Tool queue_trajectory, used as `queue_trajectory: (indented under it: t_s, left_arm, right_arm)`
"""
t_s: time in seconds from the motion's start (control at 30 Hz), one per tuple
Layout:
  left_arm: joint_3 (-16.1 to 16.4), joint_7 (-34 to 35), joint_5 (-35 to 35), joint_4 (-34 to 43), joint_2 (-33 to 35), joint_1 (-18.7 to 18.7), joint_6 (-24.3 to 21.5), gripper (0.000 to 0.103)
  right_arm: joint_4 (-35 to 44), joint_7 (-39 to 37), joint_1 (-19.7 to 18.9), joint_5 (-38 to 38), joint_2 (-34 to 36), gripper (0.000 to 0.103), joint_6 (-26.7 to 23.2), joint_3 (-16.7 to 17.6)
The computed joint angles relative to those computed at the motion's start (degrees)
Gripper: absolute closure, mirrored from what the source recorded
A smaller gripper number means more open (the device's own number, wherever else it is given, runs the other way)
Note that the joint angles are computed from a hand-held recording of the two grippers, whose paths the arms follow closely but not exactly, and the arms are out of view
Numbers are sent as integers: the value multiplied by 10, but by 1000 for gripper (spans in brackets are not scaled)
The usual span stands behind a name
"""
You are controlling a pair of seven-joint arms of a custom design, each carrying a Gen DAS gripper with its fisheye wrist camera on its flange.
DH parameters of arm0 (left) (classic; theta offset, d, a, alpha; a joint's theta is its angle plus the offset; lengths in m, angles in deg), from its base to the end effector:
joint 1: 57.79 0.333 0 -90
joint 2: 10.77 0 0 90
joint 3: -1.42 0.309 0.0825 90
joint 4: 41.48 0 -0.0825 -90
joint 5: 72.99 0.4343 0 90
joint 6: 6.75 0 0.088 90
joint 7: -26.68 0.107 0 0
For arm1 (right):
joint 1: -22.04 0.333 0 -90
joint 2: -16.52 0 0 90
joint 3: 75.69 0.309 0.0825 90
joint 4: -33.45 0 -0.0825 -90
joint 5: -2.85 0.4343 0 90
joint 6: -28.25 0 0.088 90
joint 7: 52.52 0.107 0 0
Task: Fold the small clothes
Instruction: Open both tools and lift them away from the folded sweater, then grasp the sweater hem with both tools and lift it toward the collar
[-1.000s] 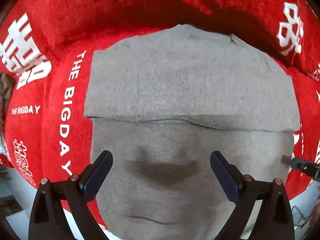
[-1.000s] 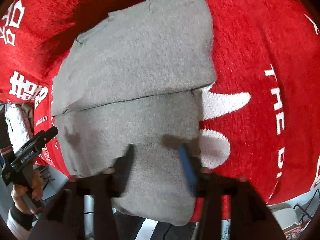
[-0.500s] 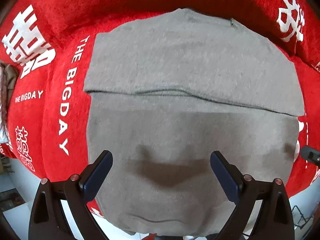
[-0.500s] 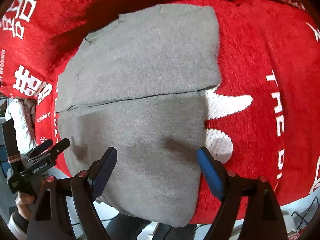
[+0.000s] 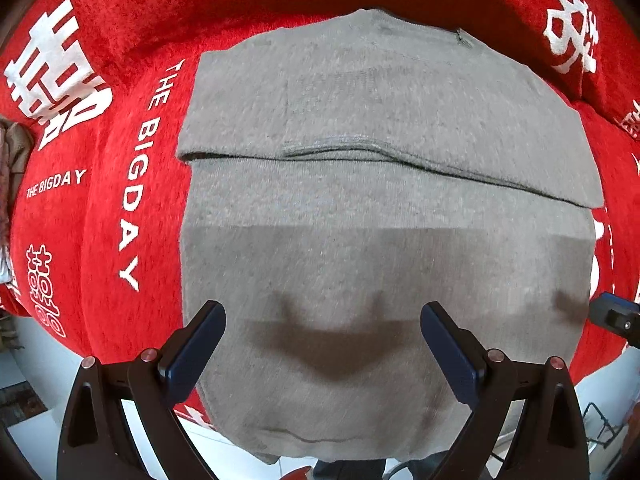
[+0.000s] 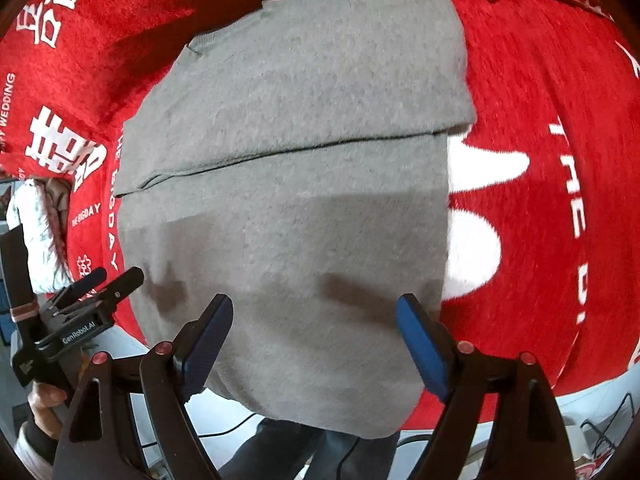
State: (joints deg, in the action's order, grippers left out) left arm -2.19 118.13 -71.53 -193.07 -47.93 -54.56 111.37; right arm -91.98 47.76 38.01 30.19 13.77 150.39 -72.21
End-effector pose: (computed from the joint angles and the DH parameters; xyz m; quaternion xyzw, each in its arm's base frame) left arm 0.4034 0.0004 0.4231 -0.6951 0.7175 -0.0001 0.0439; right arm 0.5282 0.2080 0.3767 -0.6579 0.7266 0.1735 0.0956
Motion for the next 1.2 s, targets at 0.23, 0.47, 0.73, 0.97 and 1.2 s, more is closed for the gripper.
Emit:
queue_trajectory:
  t_s: [0.23, 0.47, 0.73, 0.97, 1.2]
  left_arm:
    - [14, 24, 6, -26, -33, 13, -9, 5]
    - [51, 87, -32, -53, -78, 29, -37, 5]
    - [72, 138, -30, -84, -118, 84, -79, 5]
    - [95, 178, -28, -121, -154, 139, -145, 5]
    - [93, 190, -37, -173, -178, 170, -189, 5]
  right_arm:
    - [-30, 7, 2, 51, -22, 17, 27, -3]
    - [-54, -14, 7, 83, -44, 17, 30, -8]
    - [-113, -38, 23, 124, -93, 17, 23, -10]
    - [-190, -3, 27, 107, -148, 17, -46, -17]
    - [-272, 16, 44, 103, -177, 17, -49, -11]
